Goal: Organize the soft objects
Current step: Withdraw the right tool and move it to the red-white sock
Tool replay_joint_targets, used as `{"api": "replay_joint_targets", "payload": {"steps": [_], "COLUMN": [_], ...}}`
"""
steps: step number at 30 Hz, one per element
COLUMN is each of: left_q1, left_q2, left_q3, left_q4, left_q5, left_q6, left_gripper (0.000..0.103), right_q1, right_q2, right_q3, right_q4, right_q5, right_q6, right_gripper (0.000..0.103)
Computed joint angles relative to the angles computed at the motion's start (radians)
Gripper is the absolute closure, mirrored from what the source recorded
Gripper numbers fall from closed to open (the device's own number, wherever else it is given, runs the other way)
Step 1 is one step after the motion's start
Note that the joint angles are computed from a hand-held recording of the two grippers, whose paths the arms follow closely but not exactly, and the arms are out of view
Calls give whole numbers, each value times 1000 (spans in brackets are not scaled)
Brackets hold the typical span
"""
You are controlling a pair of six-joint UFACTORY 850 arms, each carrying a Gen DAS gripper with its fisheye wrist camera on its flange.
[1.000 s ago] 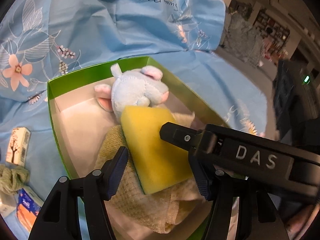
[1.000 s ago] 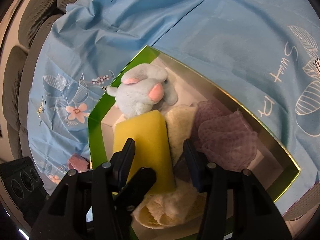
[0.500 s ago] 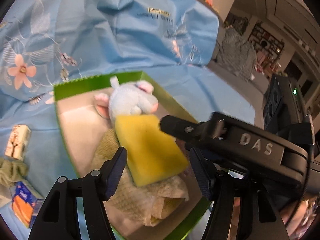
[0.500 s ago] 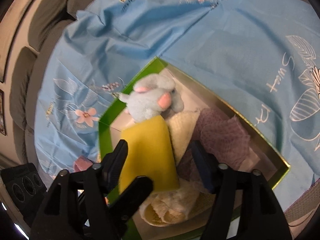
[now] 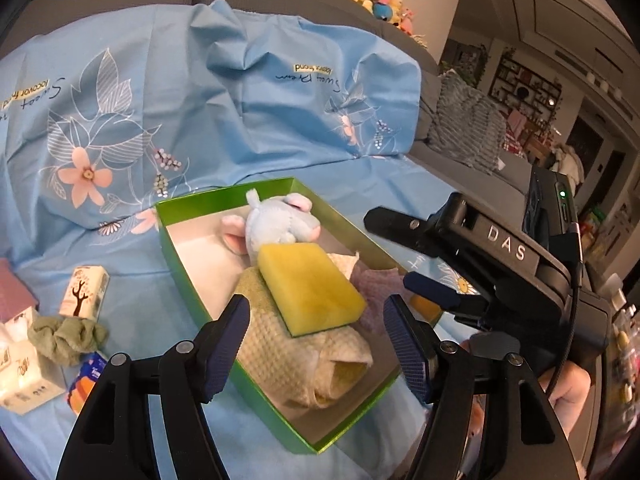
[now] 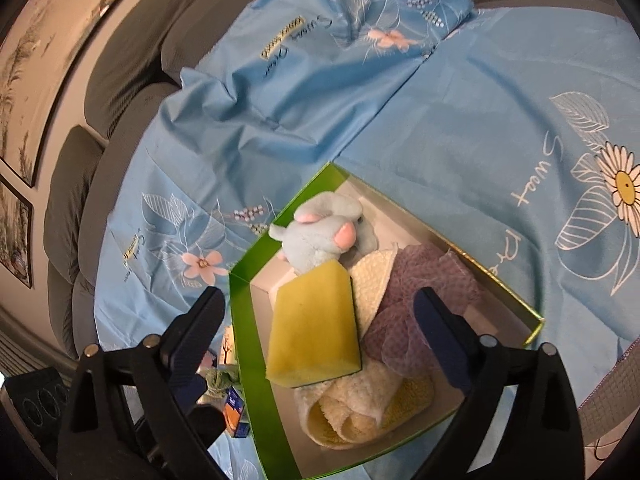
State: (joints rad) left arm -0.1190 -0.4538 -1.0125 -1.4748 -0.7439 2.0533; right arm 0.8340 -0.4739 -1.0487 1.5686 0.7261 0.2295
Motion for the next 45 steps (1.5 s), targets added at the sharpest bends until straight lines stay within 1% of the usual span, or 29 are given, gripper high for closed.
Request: {"api": "replay_joint_targets", "payload": {"steps": [5,7,11,16,17,18,20,23,26,29,31,33,35,37,40,42,43,44,45], "left_q1": [27,36,69,142,159,173,200,256,310,359,388,418,437,445,456,478,490,495,497], "left_q2": [8,13,22,13,11,11,13,2,-12,-34,-50,-77,-106,-138,-212,-258,-284,-307,-329], "left_q3": [16,20,34,24,23,26,35,22,2,-28,-48,-82,-115,-159,-267,-315,-340,-371,-410], "left_q4": [-15,-15,-43,-31,-34,-48,-69,-47,-42,-50,-52,-36,-36,-43,-2,-56,-74,-51,14], "left_q5": [-15,-7,-9,-66,-71,-70,-68,-93,-98,-88,-80,-81,-73,-43,-19,-26,-20,4,35], "left_q6": [14,9,28,-43,-50,-46,-37,-60,-81,-94,-102,-123,-117,-118,-181,-183,-211,-271,-361], "left_gripper": [33,33,33,31,24,20,20,20,20,20,20,20,20,20,20,20,20,20,20], "right_q1": [12,19,34,47,49,54,64,80,88,87,82,80,76,69,71,75,78,80,79], "right_q2": [2,4,-1,-13,-16,-22,-35,-57,-83,-126,-162,-188,-226,-270,-349,-405,-434,-460,-478], "right_q3": [4,5,-14,-41,-48,-58,-80,-117,-164,-243,-306,-348,-407,-477,-606,-701,-750,-793,-824], "right_q4": [14,13,40,44,43,44,51,20,1,44,81,98,112,139,198,224,225,218,213], "right_q5": [32,53,101,137,146,164,204,260,285,286,267,249,219,191,203,209,207,192,171], "right_q6": [11,15,-50,-110,-118,-129,-153,-184,-238,-367,-465,-518,-577,-662,-800,-898,-939,-964,-979], "right_gripper": [3,2,1,1,1,1,1,1,1,1,1,1,1,1,1,1,1,1,1]}}
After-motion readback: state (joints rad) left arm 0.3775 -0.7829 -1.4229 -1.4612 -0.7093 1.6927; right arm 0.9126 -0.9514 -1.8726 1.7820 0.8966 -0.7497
